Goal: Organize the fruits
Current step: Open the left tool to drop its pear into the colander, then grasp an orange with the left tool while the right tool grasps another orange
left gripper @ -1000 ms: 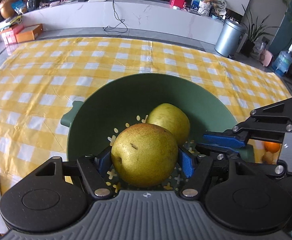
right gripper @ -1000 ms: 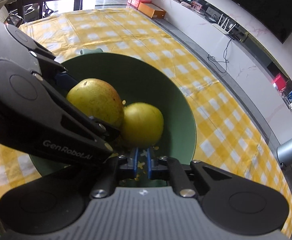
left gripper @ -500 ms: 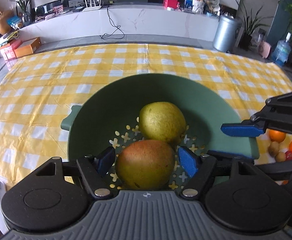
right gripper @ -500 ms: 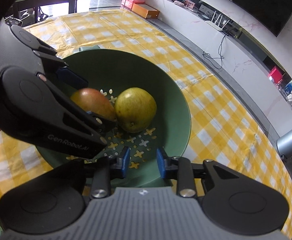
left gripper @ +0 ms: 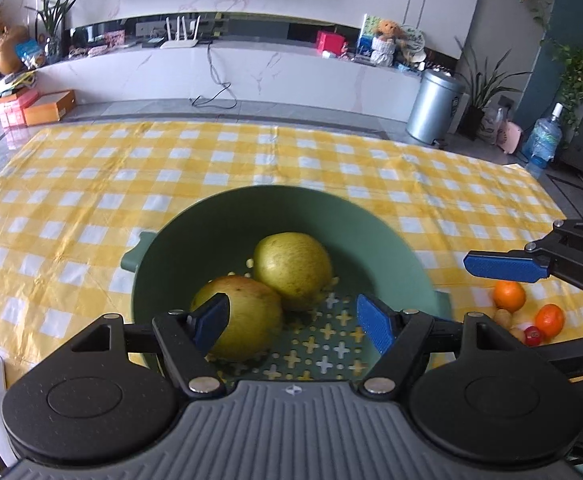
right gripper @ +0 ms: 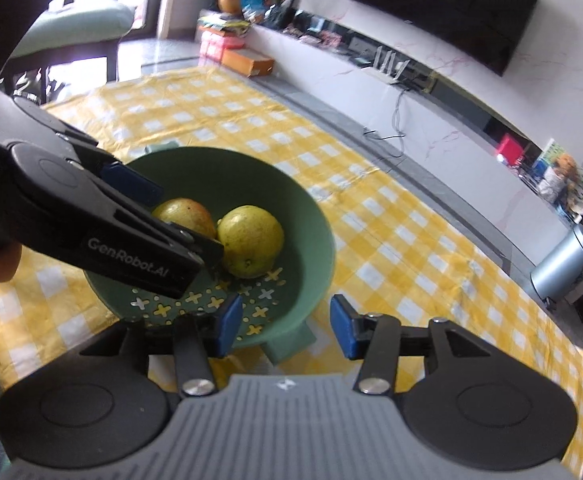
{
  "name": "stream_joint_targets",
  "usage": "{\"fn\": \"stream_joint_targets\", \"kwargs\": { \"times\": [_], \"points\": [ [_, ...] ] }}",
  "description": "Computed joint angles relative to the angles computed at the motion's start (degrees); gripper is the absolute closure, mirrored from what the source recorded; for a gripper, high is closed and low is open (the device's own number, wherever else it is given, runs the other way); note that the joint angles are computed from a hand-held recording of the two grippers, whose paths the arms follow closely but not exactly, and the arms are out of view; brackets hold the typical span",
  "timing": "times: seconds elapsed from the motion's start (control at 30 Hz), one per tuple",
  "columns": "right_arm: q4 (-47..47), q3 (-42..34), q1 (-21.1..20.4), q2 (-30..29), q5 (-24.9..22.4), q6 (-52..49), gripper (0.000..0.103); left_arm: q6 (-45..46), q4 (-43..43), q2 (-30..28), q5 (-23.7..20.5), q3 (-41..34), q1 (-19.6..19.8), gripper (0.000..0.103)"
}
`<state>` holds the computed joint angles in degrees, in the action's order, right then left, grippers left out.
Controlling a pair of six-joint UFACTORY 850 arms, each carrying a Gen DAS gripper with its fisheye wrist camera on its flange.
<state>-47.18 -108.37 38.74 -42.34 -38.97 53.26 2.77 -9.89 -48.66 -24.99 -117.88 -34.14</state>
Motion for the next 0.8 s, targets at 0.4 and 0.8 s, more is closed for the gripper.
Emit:
{"fn": "stream_joint_targets", "kwargs": {
  "times": [0.4,0.8],
  "points": [
    [-18.4,20.8,4.1,13.2,-6.1,33.8,0.047,20.0,-18.3,7.1,4.9,9.3,-2.8,0.02],
    [-17.2,34.2,6.0,22.0,-12.5,48.8,0.042,40.5,-38.9,8.6,3.9,13.9,-5.4,0.023]
  ]
}}
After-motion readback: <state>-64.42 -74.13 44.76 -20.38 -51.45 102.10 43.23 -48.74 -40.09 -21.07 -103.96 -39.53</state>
